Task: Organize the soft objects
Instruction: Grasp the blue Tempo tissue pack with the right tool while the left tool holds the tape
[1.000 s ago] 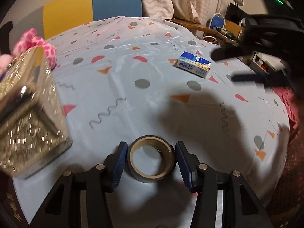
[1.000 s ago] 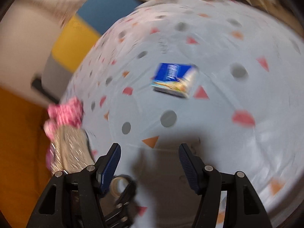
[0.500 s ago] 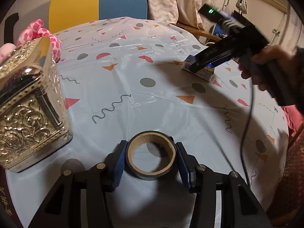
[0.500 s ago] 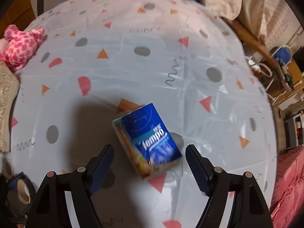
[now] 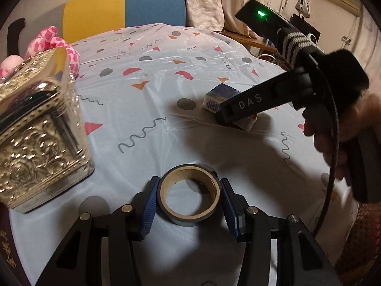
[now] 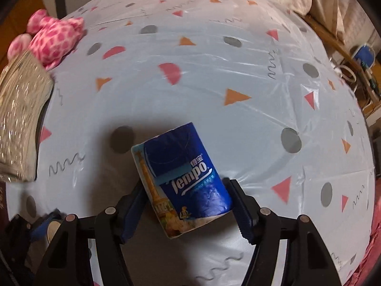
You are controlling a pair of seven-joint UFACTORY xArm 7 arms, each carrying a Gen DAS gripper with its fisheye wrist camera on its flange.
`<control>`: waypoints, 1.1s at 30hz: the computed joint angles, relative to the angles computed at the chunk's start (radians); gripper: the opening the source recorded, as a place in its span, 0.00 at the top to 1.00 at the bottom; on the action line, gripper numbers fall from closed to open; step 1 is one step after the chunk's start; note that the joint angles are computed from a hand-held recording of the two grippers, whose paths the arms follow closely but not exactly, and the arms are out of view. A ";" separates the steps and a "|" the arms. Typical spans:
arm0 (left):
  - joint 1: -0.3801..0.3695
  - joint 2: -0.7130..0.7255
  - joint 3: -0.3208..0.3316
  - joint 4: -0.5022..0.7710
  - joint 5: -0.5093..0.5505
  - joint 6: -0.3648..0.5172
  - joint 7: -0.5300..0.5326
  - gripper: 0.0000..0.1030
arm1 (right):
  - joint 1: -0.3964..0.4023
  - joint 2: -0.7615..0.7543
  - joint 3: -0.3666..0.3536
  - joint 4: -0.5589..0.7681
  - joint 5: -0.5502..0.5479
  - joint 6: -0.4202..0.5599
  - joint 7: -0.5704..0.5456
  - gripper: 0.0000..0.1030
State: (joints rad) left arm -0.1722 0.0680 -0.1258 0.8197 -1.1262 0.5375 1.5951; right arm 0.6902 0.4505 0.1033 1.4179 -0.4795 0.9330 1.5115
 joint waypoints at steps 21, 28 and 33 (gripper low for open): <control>0.017 -0.244 0.129 -0.117 0.047 0.102 -0.065 0.52 | 0.083 0.012 -0.006 -0.008 -0.189 0.060 0.178 0.34; 0.036 -0.290 0.181 -0.113 0.057 0.153 -0.079 0.52 | 0.085 0.032 0.002 0.040 -0.145 0.110 0.176 0.38; 0.059 -0.299 0.206 -0.102 0.061 0.197 -0.082 0.52 | 0.082 0.049 0.016 0.100 -0.053 0.143 0.162 0.48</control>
